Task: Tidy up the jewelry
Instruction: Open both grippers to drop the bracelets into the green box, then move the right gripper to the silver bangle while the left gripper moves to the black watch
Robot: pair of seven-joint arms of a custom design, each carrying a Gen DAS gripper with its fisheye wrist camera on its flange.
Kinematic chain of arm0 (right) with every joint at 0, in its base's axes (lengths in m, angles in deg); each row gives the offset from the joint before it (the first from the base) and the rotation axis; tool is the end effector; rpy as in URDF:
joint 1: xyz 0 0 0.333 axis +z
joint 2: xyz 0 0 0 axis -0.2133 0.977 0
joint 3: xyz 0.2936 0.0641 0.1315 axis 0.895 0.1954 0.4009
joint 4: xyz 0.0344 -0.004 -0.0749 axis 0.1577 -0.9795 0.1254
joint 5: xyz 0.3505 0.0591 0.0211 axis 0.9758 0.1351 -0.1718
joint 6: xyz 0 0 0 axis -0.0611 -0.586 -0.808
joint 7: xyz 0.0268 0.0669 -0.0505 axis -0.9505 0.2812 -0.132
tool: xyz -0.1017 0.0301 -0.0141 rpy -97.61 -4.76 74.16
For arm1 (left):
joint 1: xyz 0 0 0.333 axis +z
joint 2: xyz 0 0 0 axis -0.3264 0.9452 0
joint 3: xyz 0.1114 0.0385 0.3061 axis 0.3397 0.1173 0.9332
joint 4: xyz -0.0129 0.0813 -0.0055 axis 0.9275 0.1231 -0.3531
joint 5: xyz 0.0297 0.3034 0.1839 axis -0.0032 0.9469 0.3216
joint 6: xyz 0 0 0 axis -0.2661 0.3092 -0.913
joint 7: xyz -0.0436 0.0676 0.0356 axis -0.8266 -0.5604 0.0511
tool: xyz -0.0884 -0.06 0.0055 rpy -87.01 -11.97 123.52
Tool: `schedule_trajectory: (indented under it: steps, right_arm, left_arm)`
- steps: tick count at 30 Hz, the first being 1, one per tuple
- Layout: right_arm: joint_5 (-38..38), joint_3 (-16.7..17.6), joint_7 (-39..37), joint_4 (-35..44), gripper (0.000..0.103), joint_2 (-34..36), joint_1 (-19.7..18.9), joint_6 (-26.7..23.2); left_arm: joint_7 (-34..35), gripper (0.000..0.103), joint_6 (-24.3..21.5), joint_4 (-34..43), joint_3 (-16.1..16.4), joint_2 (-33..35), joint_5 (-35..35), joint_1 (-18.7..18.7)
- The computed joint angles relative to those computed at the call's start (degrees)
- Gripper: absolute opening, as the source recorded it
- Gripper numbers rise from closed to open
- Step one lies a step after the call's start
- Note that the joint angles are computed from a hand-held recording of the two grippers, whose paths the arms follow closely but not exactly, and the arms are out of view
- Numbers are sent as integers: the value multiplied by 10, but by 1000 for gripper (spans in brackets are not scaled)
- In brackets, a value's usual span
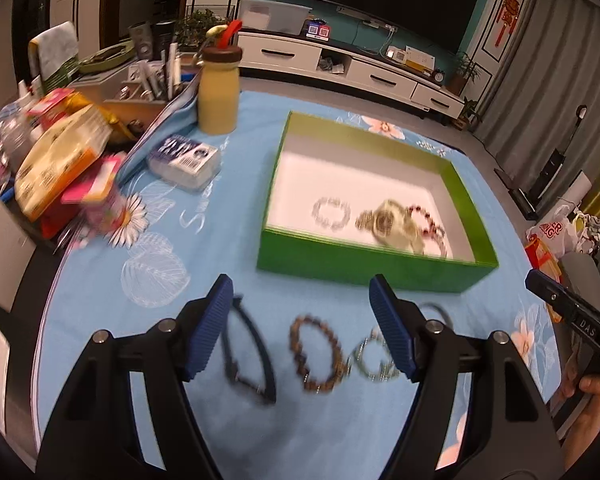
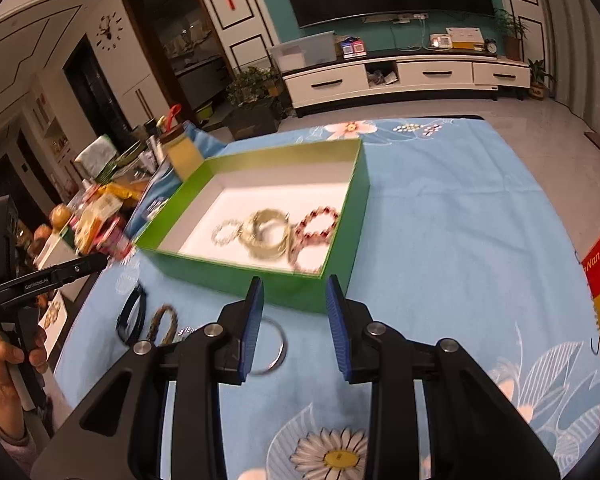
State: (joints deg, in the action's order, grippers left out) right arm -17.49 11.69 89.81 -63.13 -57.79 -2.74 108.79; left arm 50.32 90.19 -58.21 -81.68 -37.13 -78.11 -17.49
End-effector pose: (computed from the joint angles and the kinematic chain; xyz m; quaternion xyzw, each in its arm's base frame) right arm 0.6020 0.1436 0.5920 -0.7765 0.4692 -0.0529 0.4172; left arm 0.4801 -0.0116 0.6209 -0.7799 0.5148 -0.2824 0.2168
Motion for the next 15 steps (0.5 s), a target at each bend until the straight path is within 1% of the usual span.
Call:
schedule_trajectory:
  steps: [8, 15]
  right_arm:
    - [-3, 0, -24, -64, 32, -43, 13, -16]
    - [-1, -4, -38, -103, 32, -65, 26, -27]
  left_arm:
    - [-21, 73, 4, -84, 8, -68, -16, -4]
    - [-25, 73, -3, -140, 21, -103, -43, -18]
